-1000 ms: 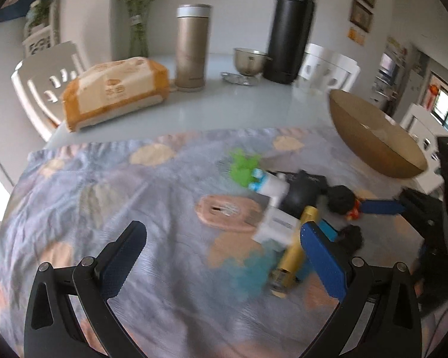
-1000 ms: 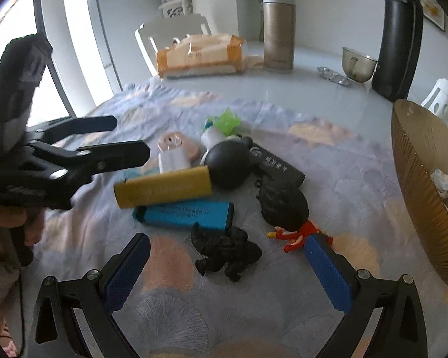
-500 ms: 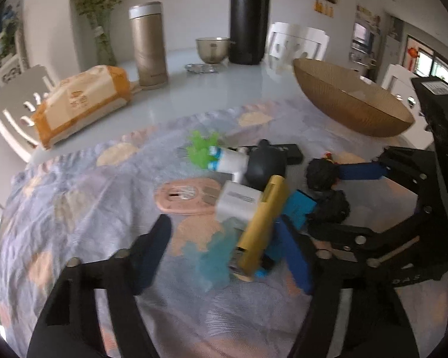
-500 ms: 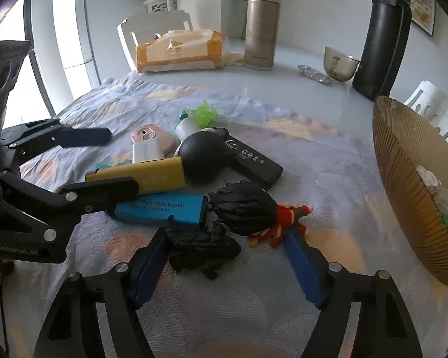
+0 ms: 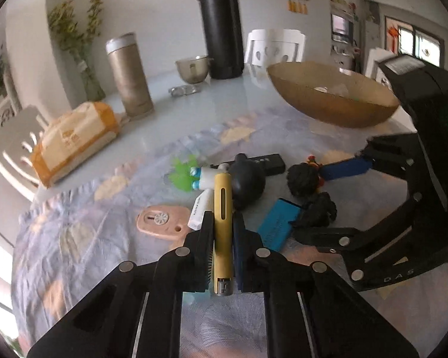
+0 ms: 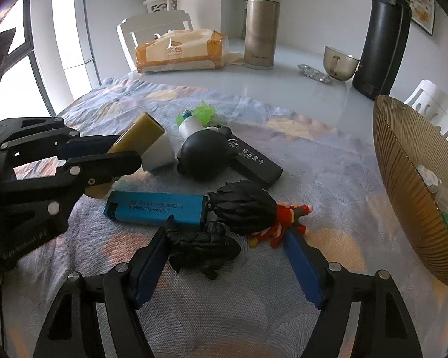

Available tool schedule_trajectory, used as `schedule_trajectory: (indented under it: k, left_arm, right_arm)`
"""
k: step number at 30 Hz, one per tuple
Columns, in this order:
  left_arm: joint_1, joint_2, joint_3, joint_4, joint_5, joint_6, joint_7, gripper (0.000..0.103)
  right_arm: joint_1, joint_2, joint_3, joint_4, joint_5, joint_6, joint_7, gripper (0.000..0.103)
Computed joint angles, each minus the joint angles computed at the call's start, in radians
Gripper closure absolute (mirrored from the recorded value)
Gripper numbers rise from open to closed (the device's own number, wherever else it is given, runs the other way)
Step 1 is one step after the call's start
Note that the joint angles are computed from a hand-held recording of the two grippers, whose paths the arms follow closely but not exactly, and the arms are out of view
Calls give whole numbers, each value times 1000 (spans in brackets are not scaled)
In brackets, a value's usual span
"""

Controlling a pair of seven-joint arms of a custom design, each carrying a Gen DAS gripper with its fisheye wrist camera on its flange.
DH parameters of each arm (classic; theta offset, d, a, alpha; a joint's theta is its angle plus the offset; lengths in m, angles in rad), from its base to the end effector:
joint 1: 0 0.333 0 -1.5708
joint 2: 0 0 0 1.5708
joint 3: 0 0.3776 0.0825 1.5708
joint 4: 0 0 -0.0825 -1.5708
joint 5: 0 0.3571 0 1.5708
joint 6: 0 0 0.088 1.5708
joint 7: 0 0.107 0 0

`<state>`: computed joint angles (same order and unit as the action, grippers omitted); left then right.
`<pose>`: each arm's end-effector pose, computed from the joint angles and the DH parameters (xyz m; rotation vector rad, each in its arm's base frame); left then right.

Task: Organize rigid objects
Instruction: 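Grasp the yellow stick with left tool while right tool grasps the black toy figure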

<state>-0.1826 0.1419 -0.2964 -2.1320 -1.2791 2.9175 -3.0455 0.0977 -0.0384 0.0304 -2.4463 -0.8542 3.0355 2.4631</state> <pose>0.5328 -0.2019 0.4616 -0.7933 2.4546 -1.0390 0.4717 0.1188 0.4510 -1.8980 1.7874 -0.6603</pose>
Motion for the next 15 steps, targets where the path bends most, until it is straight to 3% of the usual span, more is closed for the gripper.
schedule_trajectory:
  k: [6, 8, 15]
  left_arm:
    - [22, -2, 21, 17, -43, -90, -33, 94]
    - [30, -3, 27, 21, -66, -116, -36, 94]
    - [51, 3, 53, 38, -120, -194, -84, 94]
  right_arm:
    - [-8, -5, 2, 5, -60, -4, 56, 40]
    - [-9, -5, 3, 8, -84, 1, 78, 56]
    - [-30, -5, -6, -19, -23, 101, 64, 58]
